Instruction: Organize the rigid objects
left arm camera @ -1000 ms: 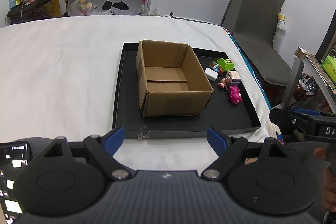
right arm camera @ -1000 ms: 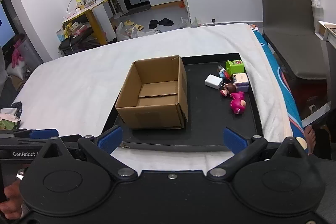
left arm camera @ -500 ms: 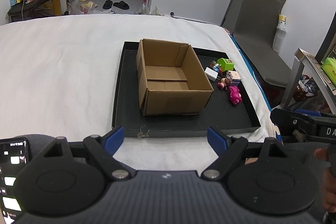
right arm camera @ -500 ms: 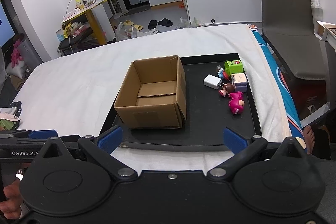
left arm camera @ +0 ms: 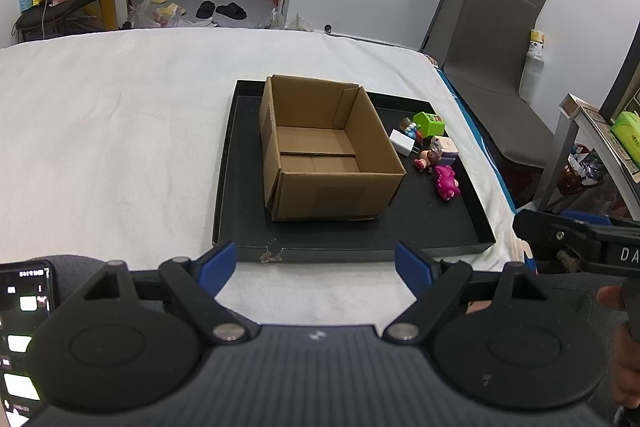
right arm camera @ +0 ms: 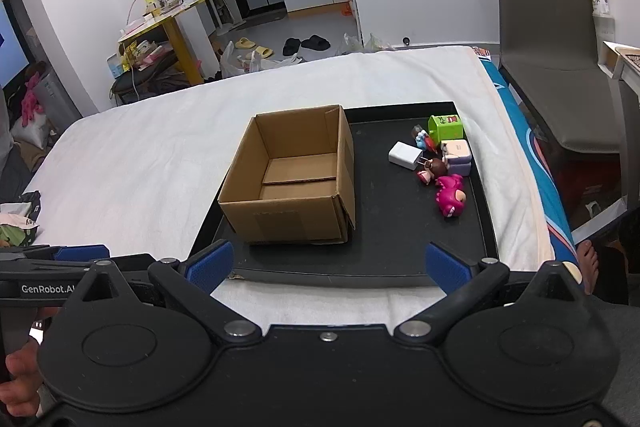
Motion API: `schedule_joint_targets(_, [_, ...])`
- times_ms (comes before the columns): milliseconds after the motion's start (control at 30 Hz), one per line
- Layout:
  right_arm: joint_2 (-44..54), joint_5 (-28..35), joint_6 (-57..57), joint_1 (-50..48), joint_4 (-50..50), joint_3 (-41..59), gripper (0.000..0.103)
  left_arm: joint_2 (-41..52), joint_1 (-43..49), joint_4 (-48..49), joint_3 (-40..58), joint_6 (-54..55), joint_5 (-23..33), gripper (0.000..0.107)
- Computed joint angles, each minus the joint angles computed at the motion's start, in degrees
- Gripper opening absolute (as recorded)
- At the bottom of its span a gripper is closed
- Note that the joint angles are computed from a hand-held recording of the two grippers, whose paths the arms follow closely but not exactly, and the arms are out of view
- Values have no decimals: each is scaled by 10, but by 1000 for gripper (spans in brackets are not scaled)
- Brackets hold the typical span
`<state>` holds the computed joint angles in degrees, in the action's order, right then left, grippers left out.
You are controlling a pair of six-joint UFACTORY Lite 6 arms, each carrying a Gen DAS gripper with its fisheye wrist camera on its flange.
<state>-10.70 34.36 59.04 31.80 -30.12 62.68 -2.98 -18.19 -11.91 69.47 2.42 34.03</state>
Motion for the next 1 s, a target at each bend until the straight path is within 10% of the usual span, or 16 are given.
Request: schedule_joint_targets(1000, [-19, 1, -1, -4, 4, -13, 103, 6, 0, -4, 10, 4, 2, 85])
